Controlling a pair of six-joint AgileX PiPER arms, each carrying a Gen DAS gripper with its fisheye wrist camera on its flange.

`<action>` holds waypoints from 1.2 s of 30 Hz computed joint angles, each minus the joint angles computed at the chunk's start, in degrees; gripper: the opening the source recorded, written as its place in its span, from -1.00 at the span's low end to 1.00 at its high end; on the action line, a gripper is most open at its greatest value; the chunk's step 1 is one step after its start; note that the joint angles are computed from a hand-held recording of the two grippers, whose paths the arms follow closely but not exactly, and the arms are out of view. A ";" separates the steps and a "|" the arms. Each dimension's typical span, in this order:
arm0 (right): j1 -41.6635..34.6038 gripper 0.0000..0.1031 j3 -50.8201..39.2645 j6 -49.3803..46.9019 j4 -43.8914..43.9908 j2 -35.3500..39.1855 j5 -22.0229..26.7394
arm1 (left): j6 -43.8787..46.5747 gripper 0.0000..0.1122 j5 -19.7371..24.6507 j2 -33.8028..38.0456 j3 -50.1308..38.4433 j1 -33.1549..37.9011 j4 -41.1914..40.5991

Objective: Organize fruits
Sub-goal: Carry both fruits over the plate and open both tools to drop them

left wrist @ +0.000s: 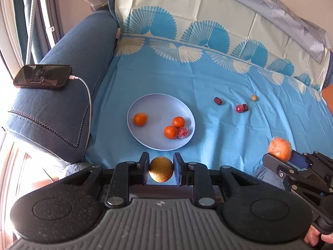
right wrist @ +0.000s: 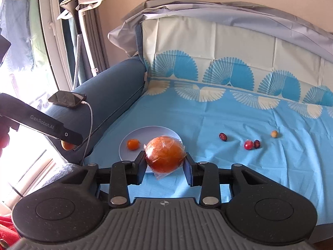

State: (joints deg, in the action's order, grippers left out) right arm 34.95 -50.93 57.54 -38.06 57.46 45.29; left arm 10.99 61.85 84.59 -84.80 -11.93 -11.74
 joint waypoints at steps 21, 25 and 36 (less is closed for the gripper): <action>4.11 -0.25 -2.84 0.91 -3.15 2.68 4.76 | 2.53 -0.53 -0.29 0.63 -0.39 3.96 -3.69; 2.87 -0.25 -3.07 -0.09 -2.29 3.22 4.03 | 2.23 -0.53 -0.12 1.85 -1.58 3.57 -3.34; -4.68 -0.25 -4.48 -5.31 2.86 7.82 -2.73 | -0.01 -0.53 0.28 8.16 -6.97 2.63 -1.87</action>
